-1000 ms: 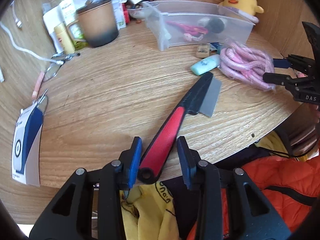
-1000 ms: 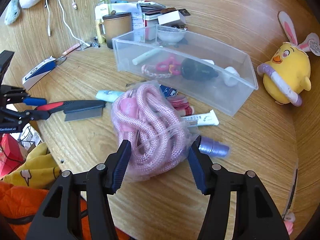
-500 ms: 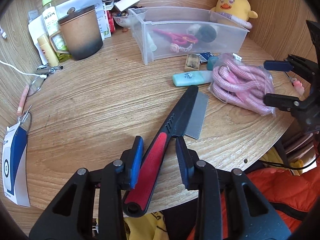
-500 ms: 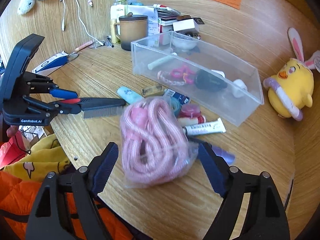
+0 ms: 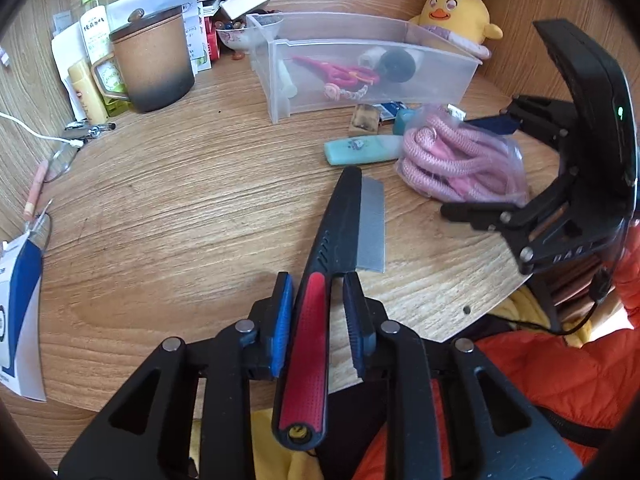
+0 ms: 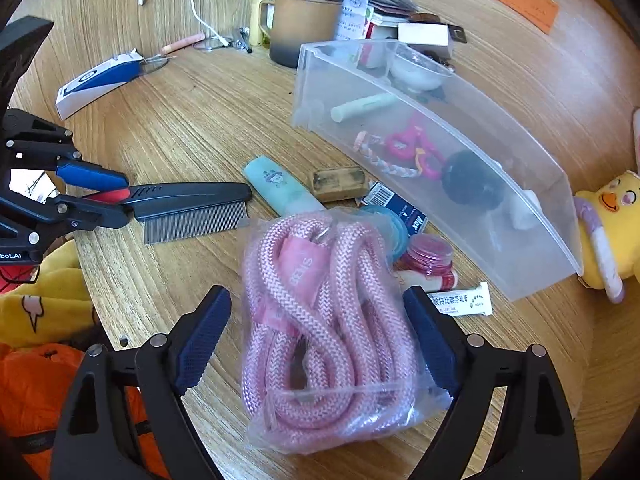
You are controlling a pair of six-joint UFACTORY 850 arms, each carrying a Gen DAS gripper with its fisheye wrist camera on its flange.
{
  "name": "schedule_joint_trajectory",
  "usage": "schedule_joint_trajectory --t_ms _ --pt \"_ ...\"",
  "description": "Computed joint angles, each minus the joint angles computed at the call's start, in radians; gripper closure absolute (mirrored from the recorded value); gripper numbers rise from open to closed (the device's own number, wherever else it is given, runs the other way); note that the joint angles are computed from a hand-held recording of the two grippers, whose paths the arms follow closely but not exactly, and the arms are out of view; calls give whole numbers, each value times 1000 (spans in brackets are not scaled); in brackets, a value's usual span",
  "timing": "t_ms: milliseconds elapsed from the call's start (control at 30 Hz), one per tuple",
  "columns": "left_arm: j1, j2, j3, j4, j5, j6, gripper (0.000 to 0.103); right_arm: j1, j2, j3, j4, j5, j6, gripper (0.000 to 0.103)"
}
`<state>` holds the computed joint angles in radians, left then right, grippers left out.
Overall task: Organize objects
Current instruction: 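Grasp the red-handled comb with the left gripper while the right gripper grasps the pink rope bag, then carry the comb over the clear box with the left gripper while the right gripper lowers the rope bag in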
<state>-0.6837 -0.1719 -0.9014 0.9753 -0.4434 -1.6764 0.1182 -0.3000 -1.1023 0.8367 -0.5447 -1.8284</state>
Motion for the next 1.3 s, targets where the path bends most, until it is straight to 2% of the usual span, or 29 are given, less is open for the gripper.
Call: schedule_joint_trajectory --t_ms 100,167,233,333,733,767,800,967,1133,1167,1267,1300 --pt "-9 -10 -5 48 -24 -52 80 0 -9 -6 12 -9 -14 19" --pt "-20 -15 -9 45 -60 -58 86 -1 -13 -13 19 -7 -9 31" --pt "-21 -8 -1 42 -62 -74 86 -7 -16 -18 25 -23 0 39" --pt "-26 1 9 45 -76 -103 86 -14 -6 -6 61 -27 -27 44" --pt "-41 63 30 162 -177 -265 87 -68 18 -13 201 -99 -69 45" --pt "-39 66 29 175 -181 -272 91 -72 20 -15 213 -105 -68 45" --pt "-39 68 26 190 -189 -282 103 -76 21 -18 224 -112 -66 45" --pt "-28 74 14 243 -192 -307 103 -91 14 -42 272 -150 -45 45" --pt "-13 54 1 140 -156 -188 101 -94 0 -64 273 -168 -17 45" --pt "-16 51 3 117 -163 -171 100 -95 0 -63 277 -167 -18 45" --pt "-12 49 18 56 -157 -130 84 -102 -7 -74 288 -181 -13 45" --pt "-10 48 25 41 -151 -118 83 -106 -12 -82 288 -191 -6 45"
